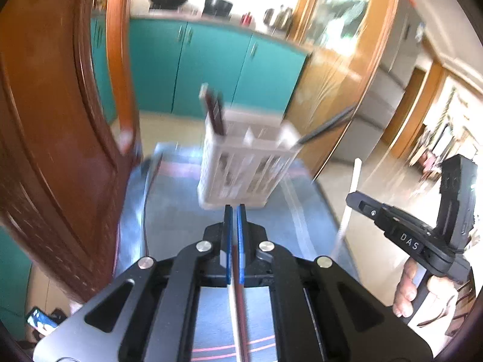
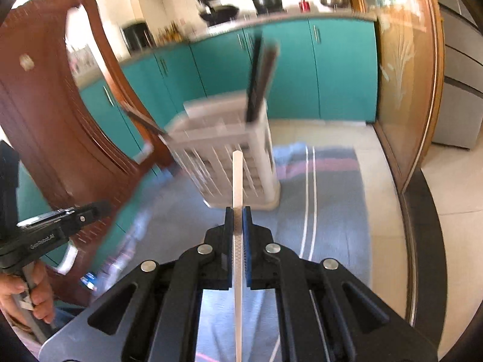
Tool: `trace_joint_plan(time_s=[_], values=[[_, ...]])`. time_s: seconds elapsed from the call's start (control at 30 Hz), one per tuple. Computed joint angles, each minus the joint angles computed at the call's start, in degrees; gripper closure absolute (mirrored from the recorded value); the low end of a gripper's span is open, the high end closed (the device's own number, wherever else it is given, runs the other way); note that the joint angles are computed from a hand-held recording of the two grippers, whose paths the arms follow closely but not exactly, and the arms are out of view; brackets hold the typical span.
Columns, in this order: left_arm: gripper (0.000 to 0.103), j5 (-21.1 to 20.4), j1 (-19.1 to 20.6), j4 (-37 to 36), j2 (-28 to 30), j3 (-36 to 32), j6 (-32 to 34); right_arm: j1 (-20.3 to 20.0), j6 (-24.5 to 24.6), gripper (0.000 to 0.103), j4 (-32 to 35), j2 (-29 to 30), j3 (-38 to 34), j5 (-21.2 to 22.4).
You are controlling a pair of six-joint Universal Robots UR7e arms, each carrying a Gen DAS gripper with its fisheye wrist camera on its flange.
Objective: Organize utensils
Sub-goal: 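Lift the pale chopstick with the right gripper while the left closes on a light wooden chopstick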
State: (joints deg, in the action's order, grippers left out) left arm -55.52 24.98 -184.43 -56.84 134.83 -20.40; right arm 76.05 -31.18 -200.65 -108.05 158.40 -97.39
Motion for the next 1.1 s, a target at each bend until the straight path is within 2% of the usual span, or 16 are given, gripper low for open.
trace_joint_plan(time_s=[0.1,0.23,0.3,0.43,0.53,0.6,0.7,0.8,0.93,1.0,1.1], values=[[0.099,-0.5,-1.2,1.3,-2.0,-0.7,2.1,5.4,1.2,0.096,0.7,-3.3,-0.7,-1.8],[0.099,-4.0,2.4,9.1,2.5,-5.4,1.7,9.1,3.0,0.096,1.8,-3.0,-2.6,-4.2],[0.099,-4.1,5.6,12.4,8.0,-8.6,1.4,8.5,4.7,0.096,2.9,-2.5,-3.4,-4.3],[0.098,-5.0,9.2,18.3,13.8,-12.1,0.7,5.4,5.4,0.096,5.3,-4.4,-2.7,-1.1],[0.076,-5.1,9.0,19.7,15.6,-12.5,1.4,4.1,4.3,0.096,4.4,-4.6,-2.3,-0.6],[0.07,-5.2,9.3,20.3,16.9,-13.4,2.0,2.5,4.3,0.096,5.4,-4.9,-2.3,0.7],[0.071,-4.6,9.8,22.9,19.1,-15.2,1.3,0.3,4.3,0.096,6.8,-5.4,-2.2,2.8],[0.083,-3.5,9.9,21.8,20.0,-15.5,0.4,-0.8,3.7,0.096,8.0,-6.7,-2.0,4.4],[0.084,-3.8,9.4,17.5,18.2,-13.4,-0.8,-1.8,3.1,0.096,8.7,-7.7,-1.7,5.7],[0.096,-3.5,9.0,14.6,16.9,-12.3,-0.1,-2.5,2.6,0.096,9.2,-8.5,-1.5,6.3],[0.096,-4.0,8.5,10.5,13.6,-9.7,0.6,-3.1,2.5,0.096,9.7,-9.2,-1.4,6.8]])
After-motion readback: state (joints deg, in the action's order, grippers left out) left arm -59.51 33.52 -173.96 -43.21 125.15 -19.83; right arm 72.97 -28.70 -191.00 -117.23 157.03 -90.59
